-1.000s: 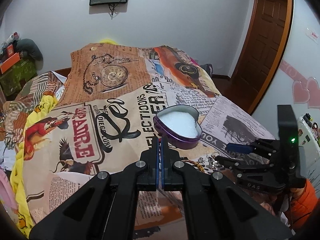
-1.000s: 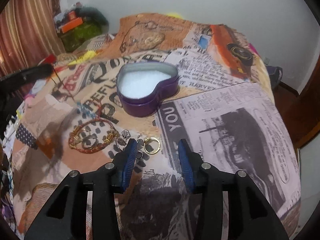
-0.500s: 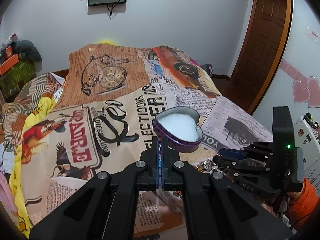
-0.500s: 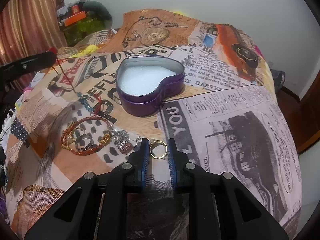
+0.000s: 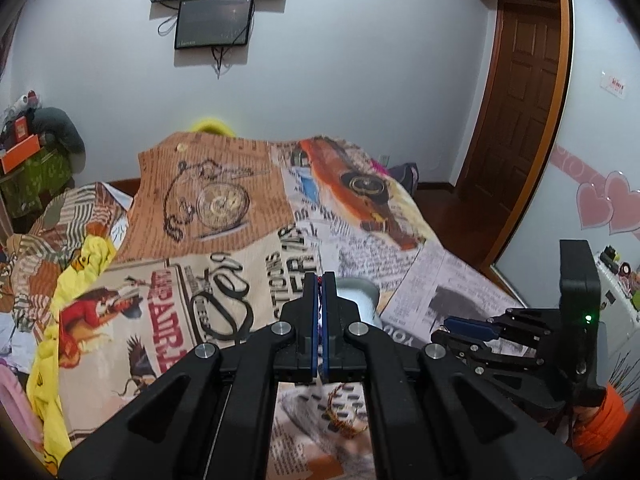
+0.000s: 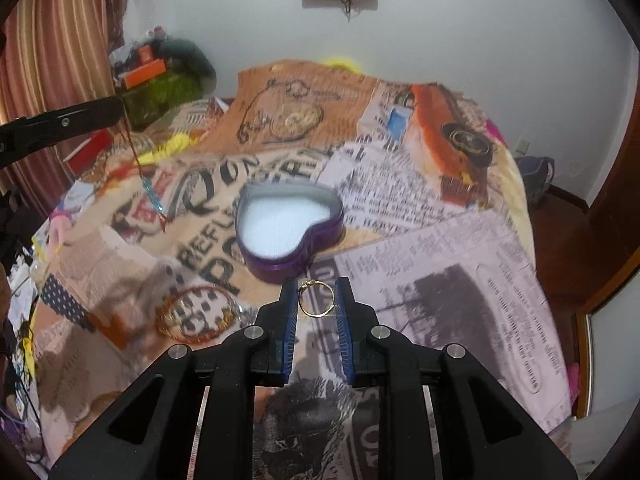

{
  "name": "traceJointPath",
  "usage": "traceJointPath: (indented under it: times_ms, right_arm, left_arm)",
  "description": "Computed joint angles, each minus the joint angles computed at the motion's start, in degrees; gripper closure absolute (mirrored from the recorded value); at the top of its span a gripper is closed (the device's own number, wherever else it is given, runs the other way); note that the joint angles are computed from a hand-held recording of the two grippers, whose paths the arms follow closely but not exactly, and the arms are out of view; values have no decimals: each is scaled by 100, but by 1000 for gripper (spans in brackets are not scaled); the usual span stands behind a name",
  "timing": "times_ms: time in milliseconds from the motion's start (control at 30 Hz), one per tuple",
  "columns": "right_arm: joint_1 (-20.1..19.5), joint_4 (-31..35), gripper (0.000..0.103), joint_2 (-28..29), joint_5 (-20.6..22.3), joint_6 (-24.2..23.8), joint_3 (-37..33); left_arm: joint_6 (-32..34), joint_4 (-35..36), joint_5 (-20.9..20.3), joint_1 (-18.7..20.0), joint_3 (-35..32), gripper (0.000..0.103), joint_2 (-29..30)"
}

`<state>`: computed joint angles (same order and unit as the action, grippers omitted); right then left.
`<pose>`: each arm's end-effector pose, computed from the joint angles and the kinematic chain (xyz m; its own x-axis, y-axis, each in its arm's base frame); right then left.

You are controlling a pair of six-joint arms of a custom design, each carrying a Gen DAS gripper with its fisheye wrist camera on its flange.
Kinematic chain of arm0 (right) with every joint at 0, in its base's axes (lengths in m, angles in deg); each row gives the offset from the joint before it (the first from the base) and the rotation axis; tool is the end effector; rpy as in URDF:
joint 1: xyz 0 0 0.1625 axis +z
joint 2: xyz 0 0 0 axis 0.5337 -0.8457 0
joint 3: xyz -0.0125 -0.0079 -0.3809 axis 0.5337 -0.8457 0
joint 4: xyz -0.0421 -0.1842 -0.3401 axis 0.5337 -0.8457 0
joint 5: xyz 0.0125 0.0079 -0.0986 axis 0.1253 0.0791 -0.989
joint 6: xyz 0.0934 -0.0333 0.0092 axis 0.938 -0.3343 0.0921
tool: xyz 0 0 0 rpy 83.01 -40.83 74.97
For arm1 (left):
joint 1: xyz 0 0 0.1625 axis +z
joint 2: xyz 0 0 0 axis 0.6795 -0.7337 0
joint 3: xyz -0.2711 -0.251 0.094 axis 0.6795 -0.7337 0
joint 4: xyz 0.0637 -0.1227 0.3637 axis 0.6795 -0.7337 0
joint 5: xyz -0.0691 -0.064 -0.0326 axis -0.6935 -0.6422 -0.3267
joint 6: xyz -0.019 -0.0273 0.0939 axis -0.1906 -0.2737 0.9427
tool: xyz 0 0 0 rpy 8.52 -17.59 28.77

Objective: Organize jewelry
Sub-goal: 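Carry the gold ring with the right tool into the heart tin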

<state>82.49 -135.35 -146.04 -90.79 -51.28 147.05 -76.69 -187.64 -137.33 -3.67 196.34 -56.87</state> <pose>0.2541 -0.3832 0.1400 -0.7224 -0.2031 0.6610 -0.5747 0.7079 -0.4105 -0.2310 -0.4398 0.2034 -0.7296 0.4141 -0.5442 0.6767 0.5521 -0.4872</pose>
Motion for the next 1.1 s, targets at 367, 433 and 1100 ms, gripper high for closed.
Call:
traceJointPath:
  times_ms: [367, 433, 1100]
  right_arm:
    - [136, -354, 86, 14, 72, -184, -275]
    - [121, -393, 86, 53, 109, -229, -343]
    - [-321, -352, 86, 421, 624, -414, -744]
  left_arm:
    - [460, -337, 1, -60, -428, 103, 357]
    - [485, -358, -7, -30, -494, 103, 431]
    - [464, -5, -398, 572, -1278, 103, 1337]
